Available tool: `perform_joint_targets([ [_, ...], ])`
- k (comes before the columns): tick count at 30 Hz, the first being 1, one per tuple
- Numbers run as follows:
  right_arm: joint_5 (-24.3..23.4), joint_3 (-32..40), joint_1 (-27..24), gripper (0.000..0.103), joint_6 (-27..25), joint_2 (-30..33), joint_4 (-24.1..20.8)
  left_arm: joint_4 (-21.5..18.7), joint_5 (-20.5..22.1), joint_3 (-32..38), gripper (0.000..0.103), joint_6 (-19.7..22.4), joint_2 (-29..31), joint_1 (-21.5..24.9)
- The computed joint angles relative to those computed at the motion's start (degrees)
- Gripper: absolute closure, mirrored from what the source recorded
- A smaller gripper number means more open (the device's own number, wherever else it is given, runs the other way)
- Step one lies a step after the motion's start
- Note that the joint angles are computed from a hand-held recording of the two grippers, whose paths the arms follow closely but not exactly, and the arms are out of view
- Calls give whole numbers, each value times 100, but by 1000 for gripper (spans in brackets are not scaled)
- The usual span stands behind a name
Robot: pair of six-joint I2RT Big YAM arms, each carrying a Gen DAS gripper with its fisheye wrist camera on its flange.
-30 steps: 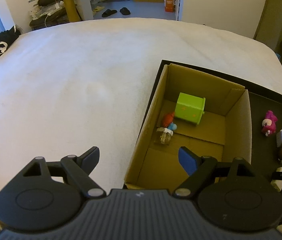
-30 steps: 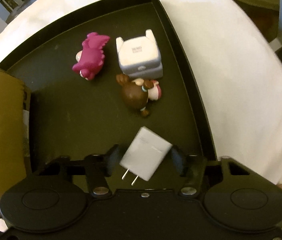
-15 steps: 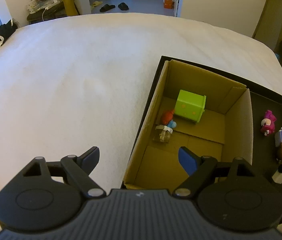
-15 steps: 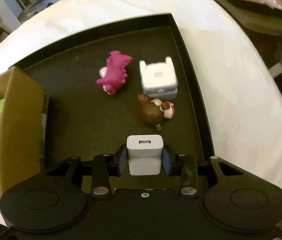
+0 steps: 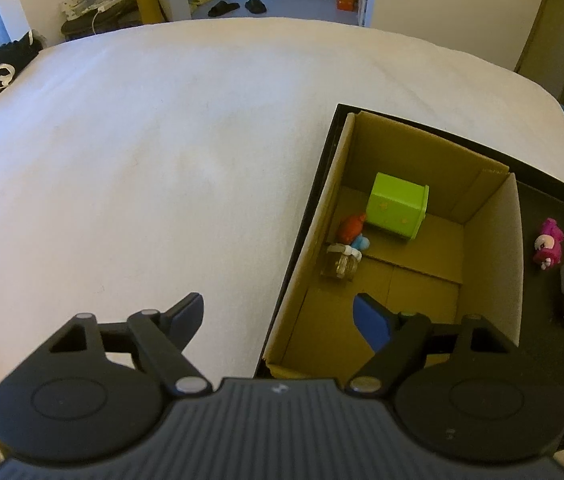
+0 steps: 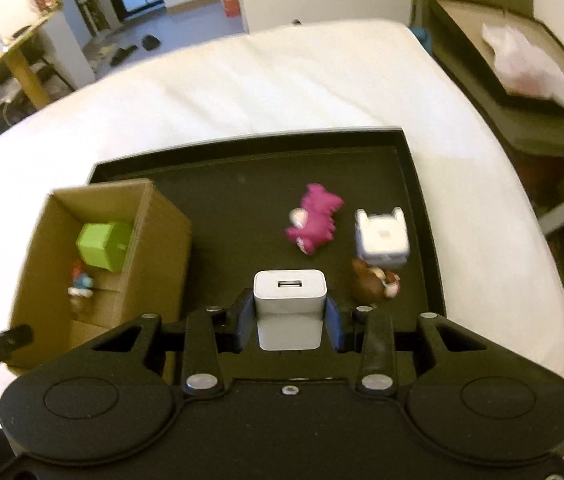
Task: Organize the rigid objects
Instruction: 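Lift the white charger with the right tool and carry it over the box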
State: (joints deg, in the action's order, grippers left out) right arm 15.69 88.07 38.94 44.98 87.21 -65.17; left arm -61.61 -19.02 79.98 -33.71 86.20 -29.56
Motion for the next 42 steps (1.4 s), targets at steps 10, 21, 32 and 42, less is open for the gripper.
perform_joint_targets([
  [10, 295, 789, 253, 67, -451, 310, -45, 93, 75, -67, 35, 132, 24, 27],
  [21, 259, 1523, 482, 67, -889, 834, -111, 229, 517, -193, 87, 320, 16, 150],
  [32, 349, 2152, 600, 66, -1308, 1397, -347, 377, 1254, -353, 94, 536, -97, 322],
  [42, 280, 2392, 615, 66, -1495, 1700, -504, 410, 1170, -414, 93, 450, -177, 292],
])
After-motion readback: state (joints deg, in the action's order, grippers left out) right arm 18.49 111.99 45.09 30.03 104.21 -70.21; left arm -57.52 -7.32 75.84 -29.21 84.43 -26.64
